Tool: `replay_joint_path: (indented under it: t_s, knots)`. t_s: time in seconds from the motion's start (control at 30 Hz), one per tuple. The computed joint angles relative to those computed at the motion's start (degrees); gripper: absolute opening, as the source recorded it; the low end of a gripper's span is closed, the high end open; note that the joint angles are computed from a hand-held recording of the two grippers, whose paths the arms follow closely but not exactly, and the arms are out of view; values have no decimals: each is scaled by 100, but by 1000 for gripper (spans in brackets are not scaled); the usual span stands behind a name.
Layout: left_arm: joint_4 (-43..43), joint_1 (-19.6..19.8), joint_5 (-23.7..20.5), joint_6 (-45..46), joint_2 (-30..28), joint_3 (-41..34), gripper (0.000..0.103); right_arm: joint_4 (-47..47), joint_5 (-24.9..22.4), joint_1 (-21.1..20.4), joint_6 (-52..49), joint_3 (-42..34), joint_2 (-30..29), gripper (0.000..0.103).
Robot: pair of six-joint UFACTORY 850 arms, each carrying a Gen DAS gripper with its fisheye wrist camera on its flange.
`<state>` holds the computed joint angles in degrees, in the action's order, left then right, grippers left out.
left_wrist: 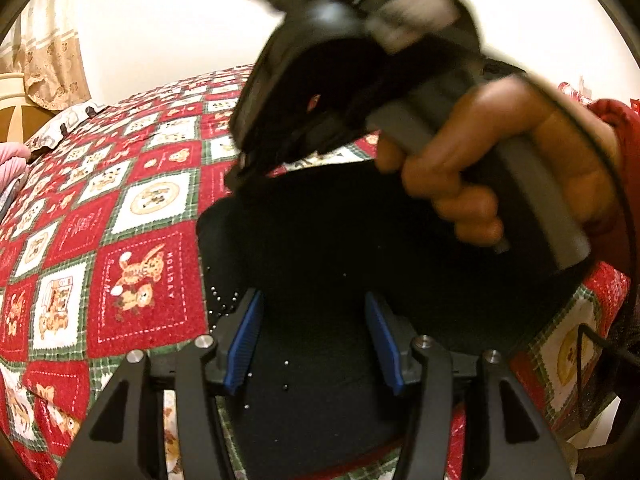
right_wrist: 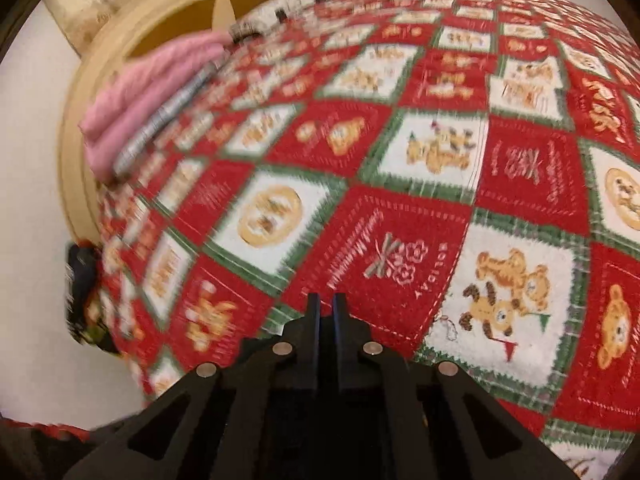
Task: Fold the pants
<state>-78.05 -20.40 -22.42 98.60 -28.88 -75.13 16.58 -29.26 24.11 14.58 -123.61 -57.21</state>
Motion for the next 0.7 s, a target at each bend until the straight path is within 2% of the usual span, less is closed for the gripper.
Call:
replay_joint_path:
  t_s: [0.1,0.17,0.4,0.43,0.47,0.5,0.53,0.6,0.7]
  knots:
    - [59,15,-34,-81,24,30,56,-35,565,-15,85,665,497,6]
    - [52,30,-60,-91,34,47,56,41,682,-48,-18,951,738,6]
    - [-47,26,-37,25,68,110,56,1378,65,-207,-1112,1100,746,7]
    - [-10,27,-43,-13,69,107,56,1890,51,-257,-1421,1198,750,14]
    - [60,22,-37,-84,70,99,56,2330,17,-301,-1630,1248,727,25]
    - [153,13,-26,-184,67,81,56,2687,31,-325,-1840,1314,732,59]
    - [245,5,-20,-288,56,53,56,3283,113,-354,-2289,1442,761,79]
    - [299,1,-31,-349,42,26,56,3765,168,-389,-2622,1515,782,79]
    - [437,-17,-10,-513,-1,-50,57,2870,132,-329,-2079,1238,648,79]
